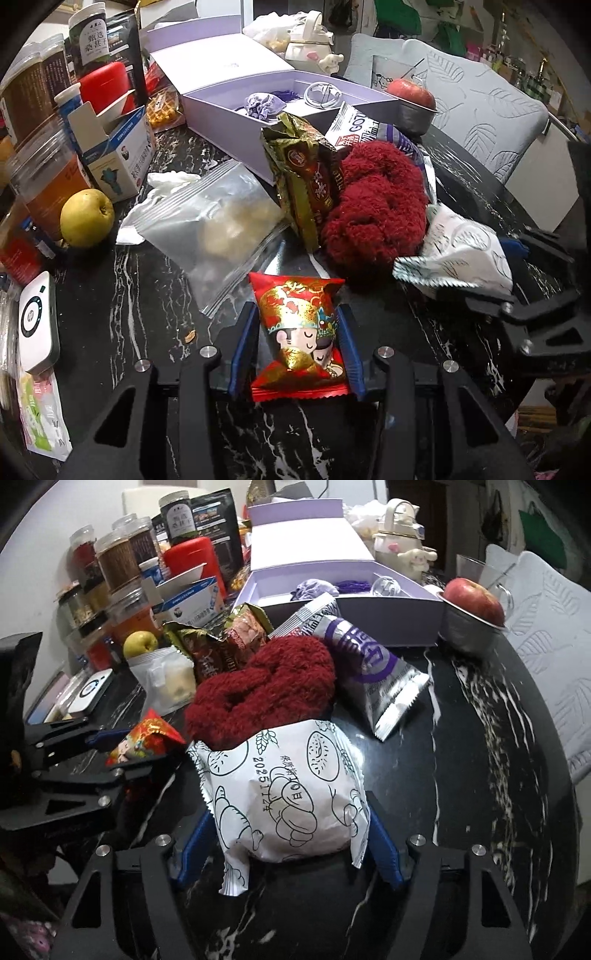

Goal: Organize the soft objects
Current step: 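Lift the red snack packet and white bread bag off the table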

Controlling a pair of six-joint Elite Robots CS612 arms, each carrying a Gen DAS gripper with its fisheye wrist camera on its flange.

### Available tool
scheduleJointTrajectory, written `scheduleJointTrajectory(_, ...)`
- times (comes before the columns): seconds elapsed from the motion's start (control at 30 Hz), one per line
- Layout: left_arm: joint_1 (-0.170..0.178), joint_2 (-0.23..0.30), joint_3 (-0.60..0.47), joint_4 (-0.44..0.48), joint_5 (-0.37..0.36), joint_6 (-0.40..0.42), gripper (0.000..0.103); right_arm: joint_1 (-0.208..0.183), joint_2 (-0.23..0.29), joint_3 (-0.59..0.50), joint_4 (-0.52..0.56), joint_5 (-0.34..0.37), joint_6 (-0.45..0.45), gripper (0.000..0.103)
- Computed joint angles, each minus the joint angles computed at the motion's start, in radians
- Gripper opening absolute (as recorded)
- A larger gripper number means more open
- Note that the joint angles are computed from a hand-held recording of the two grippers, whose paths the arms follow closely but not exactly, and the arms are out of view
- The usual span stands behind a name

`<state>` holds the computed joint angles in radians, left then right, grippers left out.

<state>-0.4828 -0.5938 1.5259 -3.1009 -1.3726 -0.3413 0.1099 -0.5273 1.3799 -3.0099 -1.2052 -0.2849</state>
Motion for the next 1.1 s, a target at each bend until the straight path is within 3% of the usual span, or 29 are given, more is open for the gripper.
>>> scheduleJointTrajectory(0.4, -0.001, 0.007, -0.005, -0.014, 0.010, -0.003, 0.044, -0.006, -0.038, 0.088, -0.060, -0.034, 0.059, 0.076)
scheduleJointTrajectory(0.47, -0.001, 0.007, -0.006, -0.015, 0.009, 0.000, 0.048, -0.007, -0.039, 0.096, -0.071, -0.036, 0.064, 0.077)
scheduleJointTrajectory(0.53, -0.001, 0.008, -0.009, -0.007, 0.005, 0.011, 0.065, -0.007, -0.039, 0.097, -0.072, -0.031, 0.063, 0.080)
scheduleJointTrajectory(0.6, 0.001, 0.009, -0.014, 0.006, -0.005, 0.011, 0.068, -0.007, -0.036, 0.092, -0.066, -0.022, 0.062, 0.087)
scheduleJointTrajectory(0.7, -0.003, 0.012, -0.005, -0.028, 0.012, 0.007, 0.068, -0.002, -0.033, 0.075, -0.039, -0.028, 0.058, 0.090)
scheduleJointTrajectory(0.83, -0.006, 0.012, 0.006, -0.055, 0.033, -0.010, 0.055, -0.002, -0.028, 0.064, -0.040, -0.024, 0.067, 0.090)
scheduleJointTrajectory(0.97, -0.006, 0.009, 0.011, -0.051, 0.047, -0.030, 0.055, 0.002, -0.023, 0.068, -0.068, -0.036, 0.055, 0.090)
scheduleJointTrajectory(1.0, -0.006, 0.008, 0.011, -0.046, 0.053, -0.036, 0.049, 0.003, -0.021, 0.070, -0.084, -0.045, 0.056, 0.086)
scheduleJointTrajectory(1.03, -0.005, 0.007, 0.011, -0.045, 0.054, -0.039, 0.044, 0.008, -0.020, 0.075, -0.108, -0.076, 0.059, 0.074)
scheduleJointTrajectory(1.1, -0.006, 0.006, 0.015, -0.047, 0.060, -0.038, 0.044, 0.008, -0.021, 0.080, -0.124, -0.085, 0.067, 0.070)
